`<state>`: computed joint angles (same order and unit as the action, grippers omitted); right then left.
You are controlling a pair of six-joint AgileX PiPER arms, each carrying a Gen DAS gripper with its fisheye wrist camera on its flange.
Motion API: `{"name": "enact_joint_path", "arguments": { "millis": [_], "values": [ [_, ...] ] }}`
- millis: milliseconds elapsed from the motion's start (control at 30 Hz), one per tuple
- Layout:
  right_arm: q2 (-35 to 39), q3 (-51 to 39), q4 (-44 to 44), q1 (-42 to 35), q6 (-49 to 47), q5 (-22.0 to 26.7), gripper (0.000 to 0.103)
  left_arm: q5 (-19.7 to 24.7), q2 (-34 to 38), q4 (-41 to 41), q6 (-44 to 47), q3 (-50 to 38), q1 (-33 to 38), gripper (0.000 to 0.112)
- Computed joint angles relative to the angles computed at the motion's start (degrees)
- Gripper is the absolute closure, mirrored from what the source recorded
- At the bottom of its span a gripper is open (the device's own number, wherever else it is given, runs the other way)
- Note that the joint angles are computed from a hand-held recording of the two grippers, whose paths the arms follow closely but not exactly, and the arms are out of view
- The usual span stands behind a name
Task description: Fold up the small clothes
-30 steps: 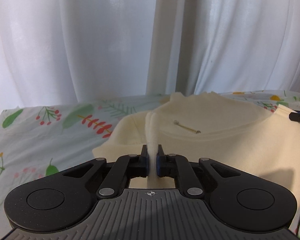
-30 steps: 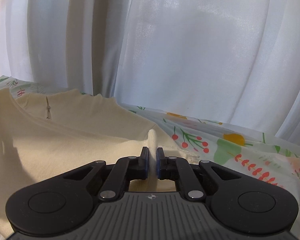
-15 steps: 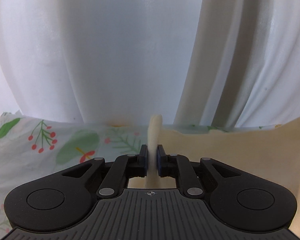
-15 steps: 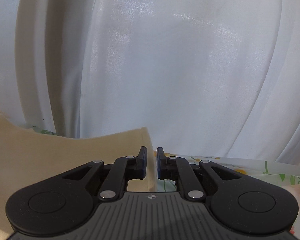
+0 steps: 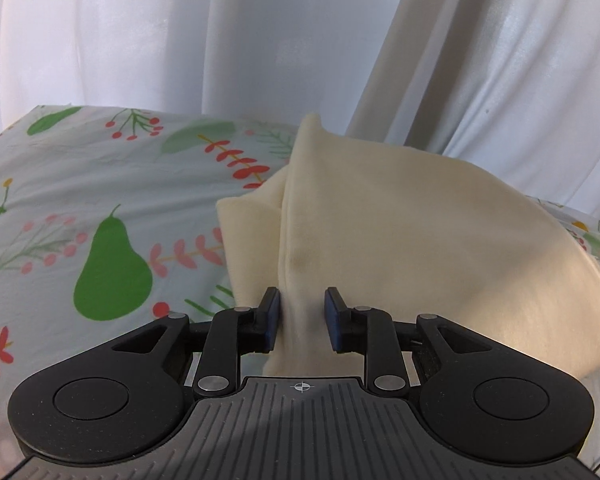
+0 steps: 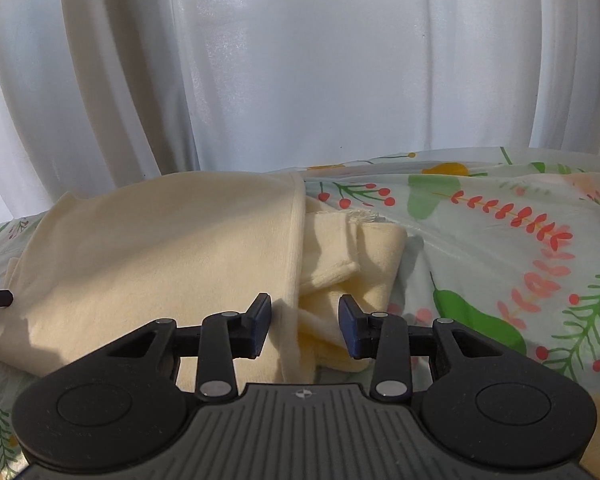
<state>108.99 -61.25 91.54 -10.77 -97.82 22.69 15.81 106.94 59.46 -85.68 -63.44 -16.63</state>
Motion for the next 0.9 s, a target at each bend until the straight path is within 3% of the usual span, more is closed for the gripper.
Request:
{"name": "enact_joint_path", "arguments": {
  "millis": [100,233,300,467,600,700,767,900],
  "values": [
    [0.4,-0.6,-2.3,0.4,1.4,0.6,0.087,-1.1,0.6,0.4,-1.6,-0.4,0.5,0.097],
    [0.9,-0.9,-3.0,1.8,0.2,-1.1,0.090,0.2,1.2,-9.7,6.7,-2.4,1.2,0.100],
    [1.5,-1.8,-5.6,1.9,3.4,-1.3,0.091,2.0,0.6,-10.1,7.4,-2.7,0.3,0.102],
    [2.0,-4.5,-12.1,-0.9,15.0,4.6,0.097,3.6,-1.1,-9.3,7.7,-2.1,-0.3,0.103],
    [3.2,-6.3,-10.9,-4.6,20.3,11.2,0.098,-0.4,-3.9,-13.2,9.6,0.0,1.6,0.103],
    [4.2,-6.6,-13.5,-3.1,22.4,6.2,0.098,1.0,-2.5,-20.8,15.9,-1.4,2.6,0.103],
    [3.5,-4.2,-8.9,-1.3,14.6,2.5,0.098,2.0,-1.2,-24.8,19.3,-2.4,2.9,0.103],
    [1.4,-2.3,-7.4,2.5,8.5,-4.3,0.097,2.3,-0.4,-21.7,16.8,-2.4,2.5,0.103]
  ]
}}
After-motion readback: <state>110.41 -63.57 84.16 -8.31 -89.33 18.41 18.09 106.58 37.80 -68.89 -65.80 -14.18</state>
